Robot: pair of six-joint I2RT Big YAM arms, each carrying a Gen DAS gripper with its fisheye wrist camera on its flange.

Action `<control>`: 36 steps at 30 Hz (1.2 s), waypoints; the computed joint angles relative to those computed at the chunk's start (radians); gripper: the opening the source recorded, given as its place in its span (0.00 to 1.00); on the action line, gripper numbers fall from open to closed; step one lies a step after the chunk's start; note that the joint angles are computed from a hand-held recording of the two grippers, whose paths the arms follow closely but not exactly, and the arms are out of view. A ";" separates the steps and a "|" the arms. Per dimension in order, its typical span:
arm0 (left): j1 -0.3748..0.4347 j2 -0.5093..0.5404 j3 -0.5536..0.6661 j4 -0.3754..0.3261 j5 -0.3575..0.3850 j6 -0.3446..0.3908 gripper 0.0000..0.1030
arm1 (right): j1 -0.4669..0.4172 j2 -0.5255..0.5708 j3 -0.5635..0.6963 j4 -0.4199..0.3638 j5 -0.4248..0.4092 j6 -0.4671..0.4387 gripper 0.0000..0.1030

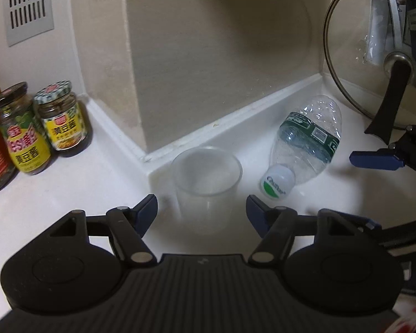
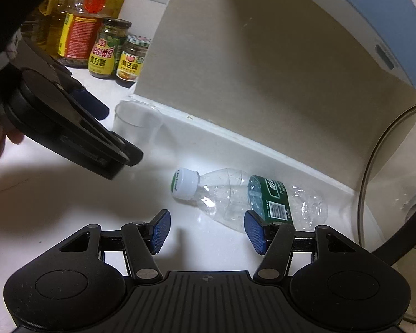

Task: Collect trash
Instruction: 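Grasp the clear plastic cup with the left tool while the right tool grasps the water bottle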

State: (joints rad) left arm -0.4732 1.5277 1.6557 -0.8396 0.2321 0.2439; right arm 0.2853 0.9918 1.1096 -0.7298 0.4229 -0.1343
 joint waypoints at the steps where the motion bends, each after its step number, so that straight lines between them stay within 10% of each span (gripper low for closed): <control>1: -0.003 0.005 0.002 0.004 -0.003 0.000 0.65 | -0.005 0.003 0.001 0.003 -0.004 -0.002 0.57; 6: -0.013 0.015 0.000 0.031 -0.013 -0.006 0.44 | -0.019 0.019 0.010 0.010 -0.016 -0.021 0.57; 14: 0.027 -0.023 -0.019 0.019 0.029 -0.007 0.44 | -0.017 0.052 0.030 0.026 -0.011 -0.099 0.57; 36: 0.101 -0.076 -0.033 -0.025 0.090 -0.088 0.44 | -0.012 0.147 0.036 0.149 0.020 -0.904 0.46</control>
